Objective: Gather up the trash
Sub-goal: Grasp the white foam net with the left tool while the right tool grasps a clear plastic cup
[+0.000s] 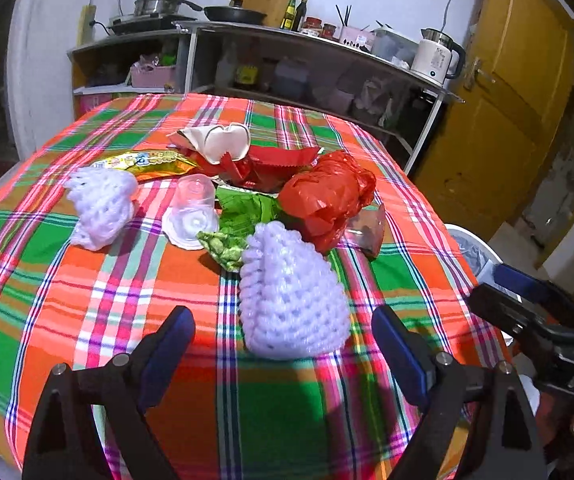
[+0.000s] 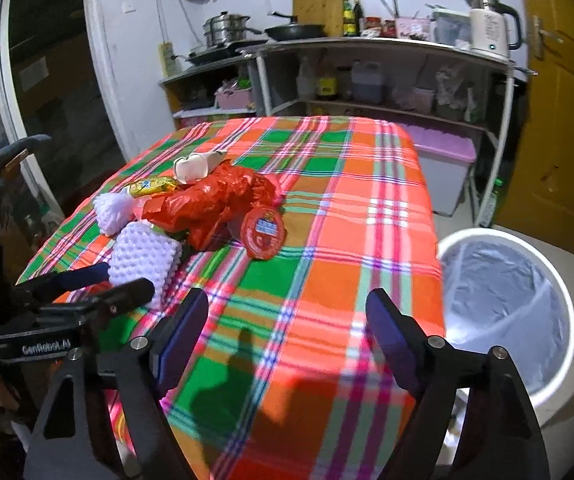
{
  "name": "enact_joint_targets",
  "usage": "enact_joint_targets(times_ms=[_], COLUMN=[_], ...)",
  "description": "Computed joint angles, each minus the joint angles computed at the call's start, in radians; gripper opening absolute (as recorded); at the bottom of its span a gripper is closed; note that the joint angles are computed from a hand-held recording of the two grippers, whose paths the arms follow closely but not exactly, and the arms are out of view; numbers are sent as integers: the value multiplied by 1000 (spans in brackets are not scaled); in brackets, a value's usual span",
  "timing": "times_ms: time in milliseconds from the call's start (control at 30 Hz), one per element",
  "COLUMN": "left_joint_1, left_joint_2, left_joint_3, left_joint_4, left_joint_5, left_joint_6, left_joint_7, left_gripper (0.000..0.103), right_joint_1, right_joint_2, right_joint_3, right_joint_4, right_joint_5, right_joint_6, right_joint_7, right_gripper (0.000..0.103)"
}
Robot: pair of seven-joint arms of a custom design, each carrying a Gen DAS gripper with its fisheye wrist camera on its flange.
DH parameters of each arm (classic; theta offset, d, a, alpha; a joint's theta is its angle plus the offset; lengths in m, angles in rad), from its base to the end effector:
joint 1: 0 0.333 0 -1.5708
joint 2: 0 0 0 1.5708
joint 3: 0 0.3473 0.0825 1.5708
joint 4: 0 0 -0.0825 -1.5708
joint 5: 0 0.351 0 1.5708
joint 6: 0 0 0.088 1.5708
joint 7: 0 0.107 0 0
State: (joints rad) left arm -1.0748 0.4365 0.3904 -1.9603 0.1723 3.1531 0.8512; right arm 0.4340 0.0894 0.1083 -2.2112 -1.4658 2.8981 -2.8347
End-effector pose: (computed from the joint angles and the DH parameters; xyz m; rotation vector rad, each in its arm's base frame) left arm 0.4748 -0.4515 0.4080 -1.6538 2.1039 -1.0621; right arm 0.4215 0.3219 0.4211 -1.6932 1.6634 -0.5727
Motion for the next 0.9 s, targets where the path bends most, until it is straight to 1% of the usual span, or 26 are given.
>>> enact_joint_targets(times_ms=[67,100,167,200,233,267,333,433,500,600,633,667,733,800,833,867,900], left_joint_1=[32,48,103,128,143,168,198,200,199,195,192,186,171,146,138,137,128], left_joint_2=[4,4,11,13,14,18,27,32,33,32,32,31,30,27,23,21,19], left_joint_3=[-33,-50,-108,-137,-153,-181,-215,-216,-213,-209,-206,-200,-185,-158,-152,-150,-142], left_joint_4=[14,16,36,43,46,54,66,67,62,52,50,45,37,26,18,11,4], left_joint_5=[-5,-8,-19,-23,-23,-27,-29,-16,-13,-23,-28,-33,-47,-63,-74,-85,-97], left_joint_6=[-7,-8,-26,-34,-38,-44,-55,-49,-35,-15,-10,-1,10,24,30,37,43], left_joint_7=[12,18,39,49,53,63,76,76,78,91,97,102,113,122,129,139,147], left_gripper=[90,87,78,71,65,63,53,47,43,37,35,34,31,30,29,29,28], right_joint_1=[-10,-11,-15,-15,-16,-15,-16,-35,-45,-83,-99,-107,-138,-156,-156,-133,-111], right_joint_2=[31,48,82,96,114,130,156,194,211,241,251,258,277,290,293,288,286], right_joint_3=[-6,-9,-18,-23,-28,-34,-37,-27,-23,14,32,42,78,102,104,80,57], right_joint_4=[31,47,76,88,101,113,130,149,157,172,177,181,191,195,194,191,188], right_joint_5=[38,59,122,160,201,236,319,449,516,638,679,710,777,824,840,841,842], right_joint_6=[32,43,68,76,93,105,114,140,158,175,178,180,183,194,201,206,215], right_joint_7=[-60,-91,-172,-215,-263,-302,-389,-518,-580,-706,-750,-782,-855,-912,-930,-928,-926], right_gripper=[79,78,76,74,73,73,71,70,70,70,68,66,54,44,42,41,34])
